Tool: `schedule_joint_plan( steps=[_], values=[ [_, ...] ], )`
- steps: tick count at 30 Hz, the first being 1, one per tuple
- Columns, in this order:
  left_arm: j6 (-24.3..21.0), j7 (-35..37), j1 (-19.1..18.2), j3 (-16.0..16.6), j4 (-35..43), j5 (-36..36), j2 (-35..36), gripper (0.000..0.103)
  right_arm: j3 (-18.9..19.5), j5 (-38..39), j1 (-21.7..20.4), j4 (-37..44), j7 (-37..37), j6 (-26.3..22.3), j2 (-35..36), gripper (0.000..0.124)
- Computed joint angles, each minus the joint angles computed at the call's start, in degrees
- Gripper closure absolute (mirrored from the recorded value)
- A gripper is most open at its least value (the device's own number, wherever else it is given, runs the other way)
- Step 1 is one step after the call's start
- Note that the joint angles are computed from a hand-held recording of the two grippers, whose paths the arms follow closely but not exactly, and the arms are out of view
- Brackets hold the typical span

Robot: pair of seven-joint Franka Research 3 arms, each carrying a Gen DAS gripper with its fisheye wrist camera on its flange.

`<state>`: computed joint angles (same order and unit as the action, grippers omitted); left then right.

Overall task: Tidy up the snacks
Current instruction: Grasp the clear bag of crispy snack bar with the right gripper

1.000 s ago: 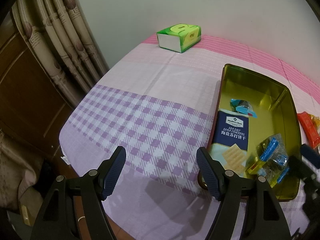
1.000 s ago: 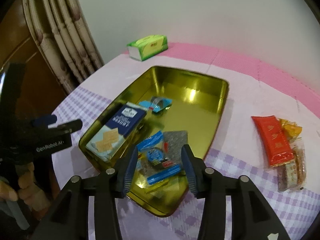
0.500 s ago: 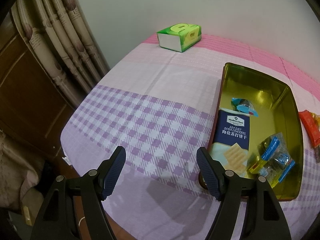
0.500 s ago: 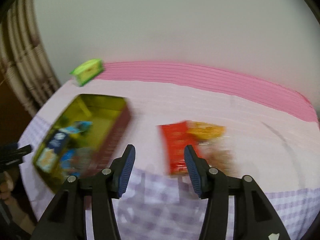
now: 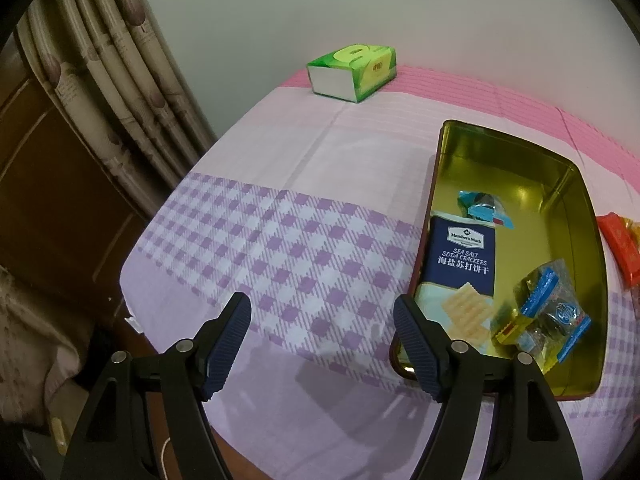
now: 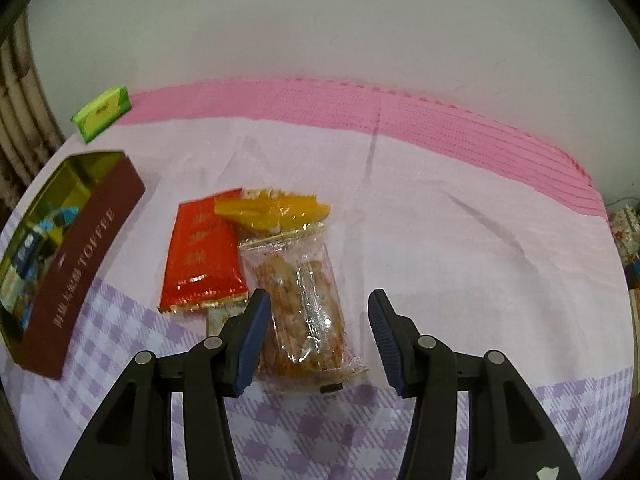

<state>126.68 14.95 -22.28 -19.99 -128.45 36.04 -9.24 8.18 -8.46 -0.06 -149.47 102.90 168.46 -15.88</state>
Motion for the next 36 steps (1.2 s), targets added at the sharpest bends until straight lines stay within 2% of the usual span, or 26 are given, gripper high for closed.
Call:
schedule_joint_plan(
  steps=[3,8,17,20,28,32,36],
  values=[
    [-0.5,0.0,0.0,0.0,0.3,0.0,0.3,0.029,-1.0,0.6,0.8,0.1,-1.7,1.1,1.2,0.075],
    [-0.7,0.0,-0.1,0.0,0.5,0.3,0.6,0.029,-5.6,9.9,6.4,1.1,-8.5,1.3,3.0,0.075],
    [-1.1,-0.1,-0.3,0.0,0.6,0.7,0.9,0.029,-6.1,18.5,8.6,0.2,-13.0,1.9,2.8,0.083],
    [-1.0,-0.2,-0.3,0.0,0.5,1.0,0.8,0.029,-7.6,22.8,11.0,0.2,-16.4,1.7,2.7,0.084],
    [-1.0,-3.5,0.0,-0.5,-0.6,4.5,-1.2,0.029,-5.7,24.2,11.2,-1.6,-18.1,-0.3,0.1,0.084],
    [-0.2,-3.6,0.1,-0.6,-0.4,5.1,-1.3,0.029,-3.8,21.7,9.7,-2.8,-15.9,0.5,-0.7,0.084],
    [-1.5,-3.3,-0.5,-1.6,1.6,6.2,-0.2,0.029,-1.9,18.2,7.3,-3.2,-13.1,2.6,-0.1,0.084]
  ],
)
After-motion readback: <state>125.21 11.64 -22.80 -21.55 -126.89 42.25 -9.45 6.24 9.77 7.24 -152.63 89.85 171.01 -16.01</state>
